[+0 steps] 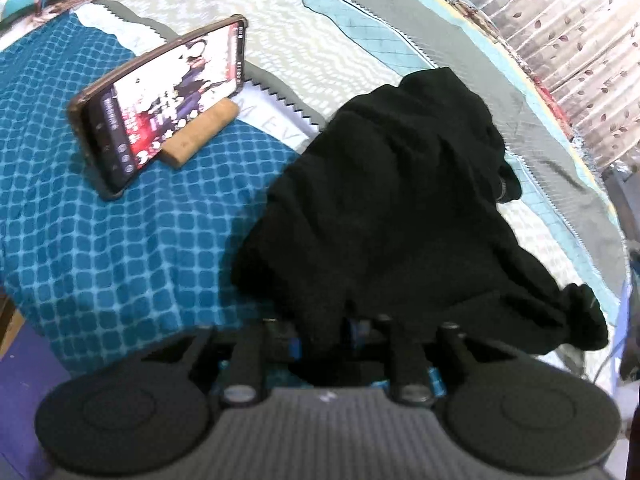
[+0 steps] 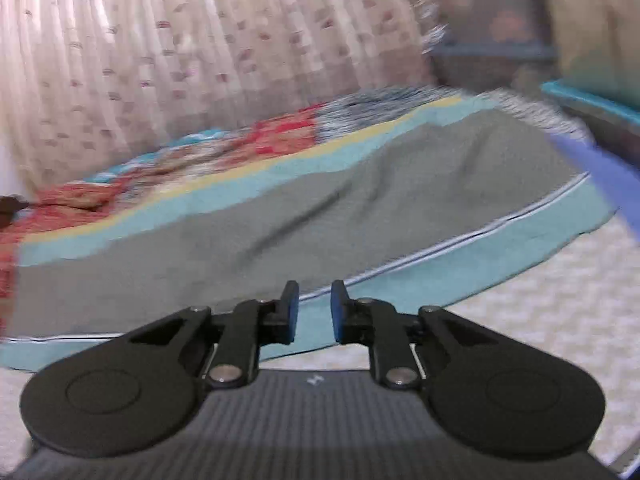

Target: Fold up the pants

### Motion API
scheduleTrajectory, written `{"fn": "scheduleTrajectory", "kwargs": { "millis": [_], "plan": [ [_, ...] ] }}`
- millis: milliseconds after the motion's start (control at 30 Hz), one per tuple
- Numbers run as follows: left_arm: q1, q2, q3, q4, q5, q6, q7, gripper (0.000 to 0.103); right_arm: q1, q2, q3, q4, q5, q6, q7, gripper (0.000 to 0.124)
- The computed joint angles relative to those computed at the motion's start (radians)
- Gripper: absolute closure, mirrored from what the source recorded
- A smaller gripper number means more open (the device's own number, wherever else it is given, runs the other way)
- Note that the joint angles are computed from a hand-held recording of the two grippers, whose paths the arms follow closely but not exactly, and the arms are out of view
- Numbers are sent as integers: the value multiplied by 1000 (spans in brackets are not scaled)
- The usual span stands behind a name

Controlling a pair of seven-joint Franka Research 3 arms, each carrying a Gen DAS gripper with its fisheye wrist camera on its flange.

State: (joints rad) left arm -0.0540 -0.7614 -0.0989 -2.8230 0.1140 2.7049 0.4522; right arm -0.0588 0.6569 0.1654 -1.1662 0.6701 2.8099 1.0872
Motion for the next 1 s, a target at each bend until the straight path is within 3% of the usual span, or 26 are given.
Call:
{"fn": "scheduleTrajectory", "kwargs": {
  "millis": [33,67,133,200,300,367,400,433,467,533,600,700,767,833,1000],
  "plan": [
    [3,4,-3,0,1,-2,-4,52,-50,-26,40,-55,61,-7,-28,102],
    [3,9,4,3,-1,2,-1,48,-98,-62,69,-123,128,-13,-63,96],
    [-16,32,27,3,-21,31,11,45,-172,-148,98,-282,261,11,-171,68],
    [-43,61,60,2,-54,77,32,44,-231,-219,124,-416,400,59,-314,58],
    [-59,103,76,9,-92,124,52,44,-218,-256,59,-495,409,-3,-241,55],
    [-59,118,76,11,-104,141,56,53,-198,-238,16,-479,412,-72,-122,54],
    [-67,127,83,18,-114,141,65,75,-193,-218,8,-455,432,-109,-86,54],
    [-81,133,105,29,-129,127,86,94,-185,-199,-1,-428,443,-138,-58,55],
    [-95,142,121,40,-147,126,104,94,-176,-182,-13,-398,442,-175,-30,58],
    [-88,134,129,66,-151,121,144,95,-170,-130,-26,-289,389,-295,33,117],
    [-46,118,97,114,-115,110,166,95,-121,-132,-64,-233,352,-247,89,118],
    [-53,69,113,164,-116,113,214,96,-158,-163,-45,-168,419,-214,64,119],
    [-43,31,96,197,-100,57,233,96,-176,-208,-46,-168,450,-178,16,119],
    [-88,-7,122,200,-124,36,277,95,-225,-282,-44,-217,539,-183,-84,119],
    [-158,-40,87,166,-155,-57,323,95,-280,-476,-126,-466,665,-238,-268,119]
  ]
}}
